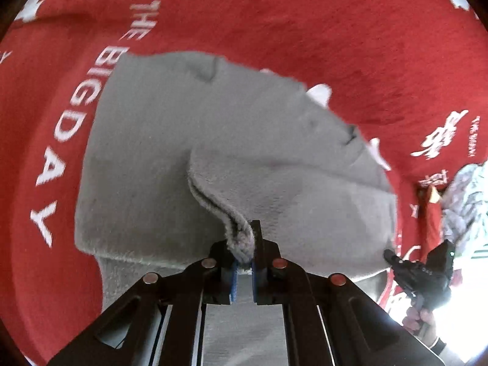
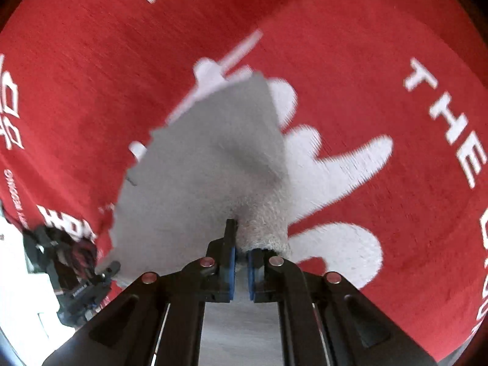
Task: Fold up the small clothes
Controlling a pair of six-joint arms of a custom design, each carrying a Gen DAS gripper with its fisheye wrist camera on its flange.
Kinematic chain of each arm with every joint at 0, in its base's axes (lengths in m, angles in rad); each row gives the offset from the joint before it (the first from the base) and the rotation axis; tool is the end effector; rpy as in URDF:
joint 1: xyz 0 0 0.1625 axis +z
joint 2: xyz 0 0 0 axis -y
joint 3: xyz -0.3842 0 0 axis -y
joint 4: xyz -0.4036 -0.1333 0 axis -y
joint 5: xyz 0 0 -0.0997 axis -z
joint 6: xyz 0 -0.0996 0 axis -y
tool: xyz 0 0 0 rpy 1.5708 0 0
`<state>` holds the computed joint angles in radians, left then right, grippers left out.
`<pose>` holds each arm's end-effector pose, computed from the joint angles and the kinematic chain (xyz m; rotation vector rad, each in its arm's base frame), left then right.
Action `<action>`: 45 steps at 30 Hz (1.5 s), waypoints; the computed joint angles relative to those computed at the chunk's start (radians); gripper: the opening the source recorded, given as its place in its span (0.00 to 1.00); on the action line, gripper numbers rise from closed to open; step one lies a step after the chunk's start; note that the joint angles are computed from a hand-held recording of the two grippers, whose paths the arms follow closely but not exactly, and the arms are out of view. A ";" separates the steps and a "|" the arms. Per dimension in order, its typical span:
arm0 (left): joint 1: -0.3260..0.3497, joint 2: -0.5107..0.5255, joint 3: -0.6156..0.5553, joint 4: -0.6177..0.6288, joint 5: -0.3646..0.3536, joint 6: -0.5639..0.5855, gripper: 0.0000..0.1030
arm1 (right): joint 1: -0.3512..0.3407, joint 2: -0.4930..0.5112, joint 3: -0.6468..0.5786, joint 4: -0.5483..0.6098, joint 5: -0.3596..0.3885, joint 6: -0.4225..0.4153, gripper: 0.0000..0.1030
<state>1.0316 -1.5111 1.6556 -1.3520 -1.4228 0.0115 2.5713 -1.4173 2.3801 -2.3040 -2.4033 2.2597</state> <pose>-0.1197 -0.4883 0.3604 0.8181 2.7521 0.4535 0.3446 -0.1502 0.1229 -1.4875 -2.2771 1.2173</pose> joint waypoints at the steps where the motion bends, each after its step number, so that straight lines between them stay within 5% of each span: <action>1: 0.002 -0.005 -0.002 -0.008 0.010 -0.001 0.07 | 0.002 0.002 0.009 -0.024 -0.005 -0.013 0.05; 3: -0.009 -0.009 -0.012 -0.010 0.067 0.003 0.08 | 0.013 -0.005 0.004 -0.005 0.002 -0.018 0.09; 5: -0.024 -0.019 -0.009 -0.023 0.147 0.008 0.44 | 0.017 -0.013 -0.012 0.027 0.041 -0.039 0.14; 7: -0.039 -0.035 -0.007 -0.052 0.213 0.021 0.61 | 0.026 -0.020 -0.042 0.084 0.087 -0.050 0.28; 10: -0.043 -0.022 -0.046 -0.038 0.230 0.032 0.61 | 0.077 -0.021 -0.104 0.214 0.063 0.020 0.41; 15: -0.087 -0.034 -0.006 -0.062 0.257 0.073 0.61 | 0.061 -0.116 -0.099 0.408 0.020 0.128 0.41; 19: -0.126 -0.048 0.072 -0.086 0.289 0.049 0.61 | -0.043 -0.220 0.055 0.175 0.023 0.006 0.39; 20: -0.131 -0.051 0.085 -0.089 0.298 0.041 0.61 | -0.057 -0.229 0.074 0.132 0.009 -0.031 0.31; 21: -0.135 -0.055 0.097 -0.096 0.307 0.037 0.61 | -0.071 -0.235 0.068 0.125 0.015 -0.079 0.07; 25: -0.146 -0.080 0.151 -0.131 0.362 0.054 0.62 | -0.098 -0.174 -0.088 0.395 0.073 -0.244 0.07; 27: -0.151 -0.097 0.175 -0.161 0.374 0.085 0.63 | -0.123 -0.171 -0.096 0.443 0.119 -0.290 0.07; 30: -0.164 -0.090 0.160 -0.132 0.404 0.078 0.63 | -0.134 -0.164 -0.102 0.512 0.139 -0.257 0.07; 33: -0.159 -0.079 0.113 -0.104 0.394 0.064 0.63 | -0.109 -0.149 -0.147 0.612 0.168 -0.132 0.07; 38: -0.156 -0.074 0.082 -0.089 0.357 0.071 0.63 | -0.015 -0.096 -0.190 0.537 0.117 -0.120 0.07; 42: -0.159 -0.088 0.139 -0.070 0.399 0.058 0.63 | -0.042 -0.037 -0.188 0.411 0.146 -0.233 0.07; 45: -0.145 -0.104 0.155 -0.098 0.386 0.071 0.63 | -0.071 -0.020 -0.151 0.372 0.185 -0.234 0.03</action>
<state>0.8865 -1.6147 1.8108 -1.4497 -1.0363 0.0828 2.5008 -1.4377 2.2289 -1.9316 -2.2180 2.0254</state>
